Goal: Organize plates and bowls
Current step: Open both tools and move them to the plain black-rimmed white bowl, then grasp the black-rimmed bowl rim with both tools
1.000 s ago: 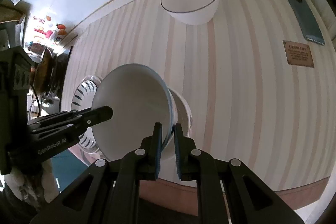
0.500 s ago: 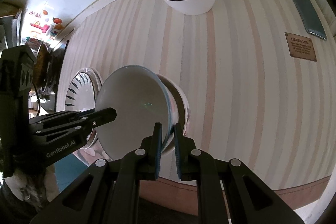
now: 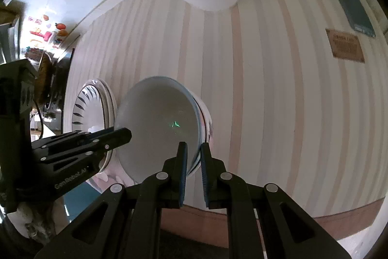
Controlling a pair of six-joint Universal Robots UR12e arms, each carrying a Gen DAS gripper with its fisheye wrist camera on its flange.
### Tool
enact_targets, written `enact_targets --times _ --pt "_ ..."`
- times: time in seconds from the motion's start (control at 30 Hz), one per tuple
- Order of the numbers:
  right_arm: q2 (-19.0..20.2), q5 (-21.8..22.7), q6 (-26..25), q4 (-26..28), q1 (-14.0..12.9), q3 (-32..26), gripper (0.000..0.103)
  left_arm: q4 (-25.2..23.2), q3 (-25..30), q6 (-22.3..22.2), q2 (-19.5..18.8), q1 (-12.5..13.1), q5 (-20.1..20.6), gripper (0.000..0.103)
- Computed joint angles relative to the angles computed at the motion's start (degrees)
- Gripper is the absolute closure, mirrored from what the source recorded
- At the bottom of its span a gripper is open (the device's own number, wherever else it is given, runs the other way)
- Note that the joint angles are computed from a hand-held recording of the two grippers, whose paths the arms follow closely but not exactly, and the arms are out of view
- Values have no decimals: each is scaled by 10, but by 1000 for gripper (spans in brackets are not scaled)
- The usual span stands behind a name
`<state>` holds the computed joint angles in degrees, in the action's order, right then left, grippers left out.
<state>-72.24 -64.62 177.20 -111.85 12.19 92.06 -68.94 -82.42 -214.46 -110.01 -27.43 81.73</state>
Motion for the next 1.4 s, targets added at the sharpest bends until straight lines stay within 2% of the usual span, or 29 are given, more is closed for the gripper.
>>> enact_targets --times 0.13,0.27,0.33,0.43,0.47,0.5,0.53,0.57,0.7,0.77,0.93,1.03,1.1,1.13,1.23,1.33,1.4 --pt "-2 10 1 8 -3 -1 90 -4 -2 -3 8 2 -8 93" --pt "-7 46 13 6 -18 -5 90 18 1 -21 20 11 -9 92" --pt "-4 57 19 3 -23 -15 90 42 8 -40 19 21 -22 90" --pt "9 77 45 -18 -33 -37 90 57 41 -50 0 34 -16 82" --pt "16 79 53 -26 -35 -46 86 57 56 -48 -10 38 -11 82" --pt "22 77 62 -37 -36 -53 81 55 73 -50 -22 42 -6 82" --pt "28 74 73 -53 -36 -60 70 55 83 -51 -30 45 -5 82" --pt "38 68 85 -73 -36 -69 62 54 96 -52 -41 49 -8 82" --pt "88 60 123 -90 -38 -123 62 30 155 -49 -93 63 -19 82" --pt "115 43 136 -91 -33 -154 62 24 171 -52 -113 68 -38 82" --pt "165 23 148 -73 -28 -212 62 5 202 -58 -148 68 -46 82" --pt "183 11 146 -64 -22 -233 64 0 216 -52 -163 66 -43 83" --pt "191 -2 133 -60 -17 -241 70 5 220 -44 -167 62 -32 88" --pt "196 -20 126 -53 -13 -249 79 4 223 -41 -169 61 -24 90" --pt "199 -44 111 -61 -6 -252 91 -2 229 -33 -172 56 -7 91" --pt "200 -63 96 -68 1 -252 91 -7 230 -34 -172 57 -8 91" --pt "194 -60 91 -73 -3 -240 91 -10 232 -29 -174 56 1 91"
